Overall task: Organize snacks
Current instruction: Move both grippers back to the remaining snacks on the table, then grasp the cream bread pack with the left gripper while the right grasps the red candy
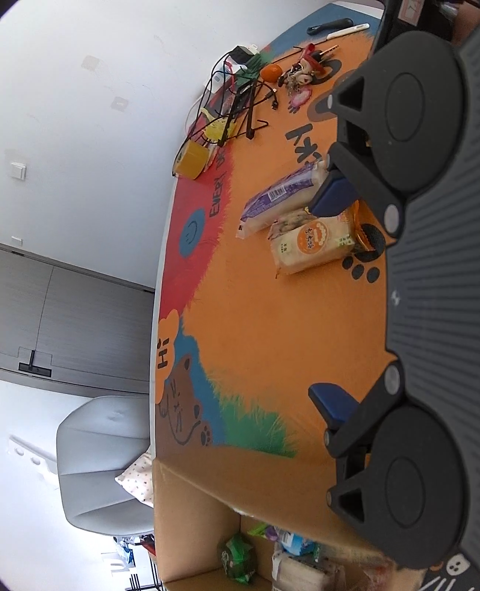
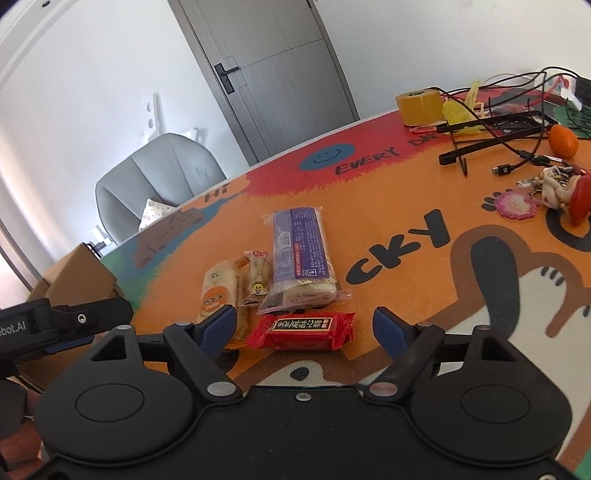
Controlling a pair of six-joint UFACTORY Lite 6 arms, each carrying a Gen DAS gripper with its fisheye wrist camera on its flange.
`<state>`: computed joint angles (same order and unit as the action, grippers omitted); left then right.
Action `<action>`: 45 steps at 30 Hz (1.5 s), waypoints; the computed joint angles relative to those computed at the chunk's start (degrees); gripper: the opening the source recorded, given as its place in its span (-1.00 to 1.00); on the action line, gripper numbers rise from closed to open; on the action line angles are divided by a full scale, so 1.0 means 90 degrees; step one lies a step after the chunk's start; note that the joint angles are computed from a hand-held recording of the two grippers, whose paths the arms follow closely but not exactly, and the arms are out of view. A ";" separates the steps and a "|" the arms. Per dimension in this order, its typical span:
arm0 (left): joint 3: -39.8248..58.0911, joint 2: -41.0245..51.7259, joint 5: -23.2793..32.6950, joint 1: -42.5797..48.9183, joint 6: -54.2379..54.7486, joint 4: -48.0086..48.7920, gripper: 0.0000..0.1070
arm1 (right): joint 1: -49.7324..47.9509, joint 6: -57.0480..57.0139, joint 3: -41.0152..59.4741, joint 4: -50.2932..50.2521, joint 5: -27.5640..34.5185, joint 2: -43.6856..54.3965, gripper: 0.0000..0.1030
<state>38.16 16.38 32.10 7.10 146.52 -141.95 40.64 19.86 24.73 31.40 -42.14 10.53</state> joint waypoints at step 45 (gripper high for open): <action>0.0684 0.1291 -0.0178 -0.0675 0.0805 -0.0608 -0.39 | -0.0383 0.0271 -0.0191 -0.1544 -0.0286 -0.0039 -0.32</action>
<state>44.32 28.00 30.50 1.02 153.76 -147.42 37.19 22.30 23.01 17.50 -44.72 10.17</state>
